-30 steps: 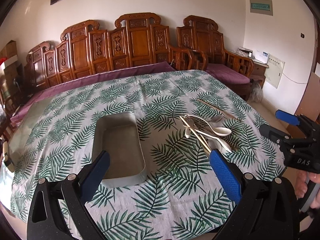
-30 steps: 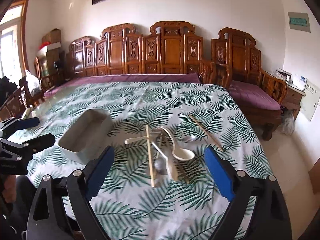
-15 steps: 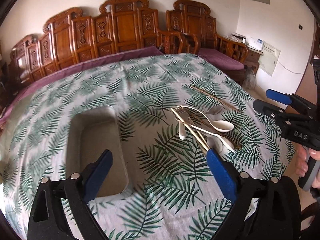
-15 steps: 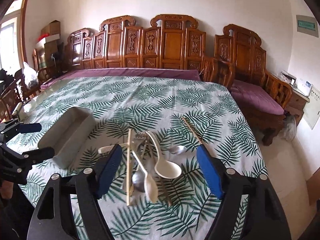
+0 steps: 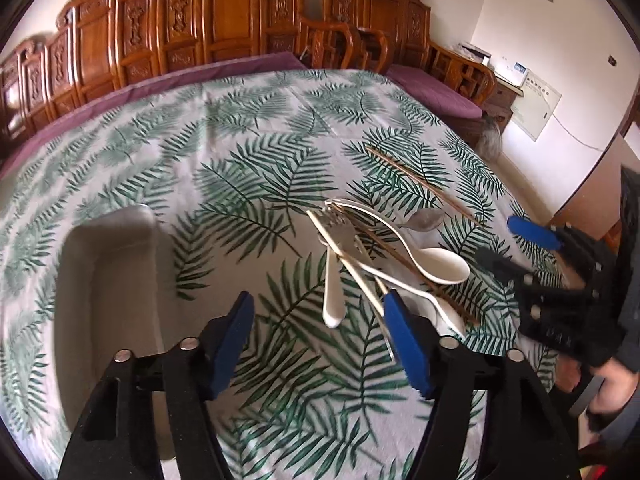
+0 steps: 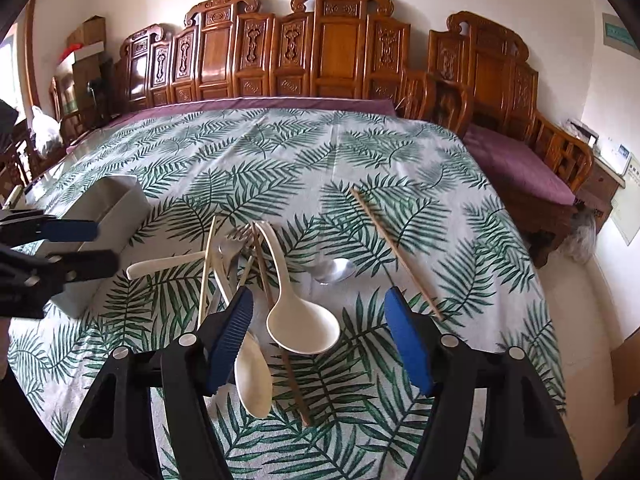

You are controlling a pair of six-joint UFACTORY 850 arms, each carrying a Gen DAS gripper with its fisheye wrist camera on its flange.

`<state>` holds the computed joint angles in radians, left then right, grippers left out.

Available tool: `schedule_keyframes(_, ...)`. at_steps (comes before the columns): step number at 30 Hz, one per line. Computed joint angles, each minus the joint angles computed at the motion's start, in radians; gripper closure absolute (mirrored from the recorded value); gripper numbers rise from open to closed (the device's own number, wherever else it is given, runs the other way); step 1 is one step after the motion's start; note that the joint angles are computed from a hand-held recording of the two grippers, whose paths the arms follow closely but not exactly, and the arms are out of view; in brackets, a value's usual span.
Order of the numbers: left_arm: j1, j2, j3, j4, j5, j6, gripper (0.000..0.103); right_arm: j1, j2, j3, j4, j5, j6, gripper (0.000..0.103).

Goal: Organize utensils
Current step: 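Reach the left tool into the utensil pile and grasp a white plastic fork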

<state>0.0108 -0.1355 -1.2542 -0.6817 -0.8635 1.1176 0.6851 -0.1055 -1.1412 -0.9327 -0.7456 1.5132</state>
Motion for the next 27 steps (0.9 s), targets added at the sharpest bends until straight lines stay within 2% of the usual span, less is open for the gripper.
schedule_keyframes(10, -0.066, -0.125, -0.098, 0.104, -0.049, -0.183, 0.065, -0.014, -0.006, 0.007, 0.026, 0.015, -0.026, 0.033)
schedule_keyframes(14, -0.079, -0.159, -0.126, 0.118, -0.076, -0.225, 0.079, -0.019, -0.008, 0.01, 0.037, 0.027, -0.037, 0.033)
schedule_keyframes(18, -0.087, -0.191, -0.156, 0.143, -0.117, -0.271, 0.084, -0.019, -0.01, 0.01, 0.041, 0.029, -0.04, 0.033)
schedule_keyframes(20, -0.091, -0.201, -0.164, 0.158, -0.129, -0.291, 0.093, -0.019, -0.008, 0.012, 0.041, 0.029, -0.04, 0.033)
schedule_keyframes(27, -0.079, -0.161, -0.135, 0.124, -0.099, -0.248, 0.093, -0.016, -0.01, 0.011, 0.047, 0.026, -0.052, 0.033)
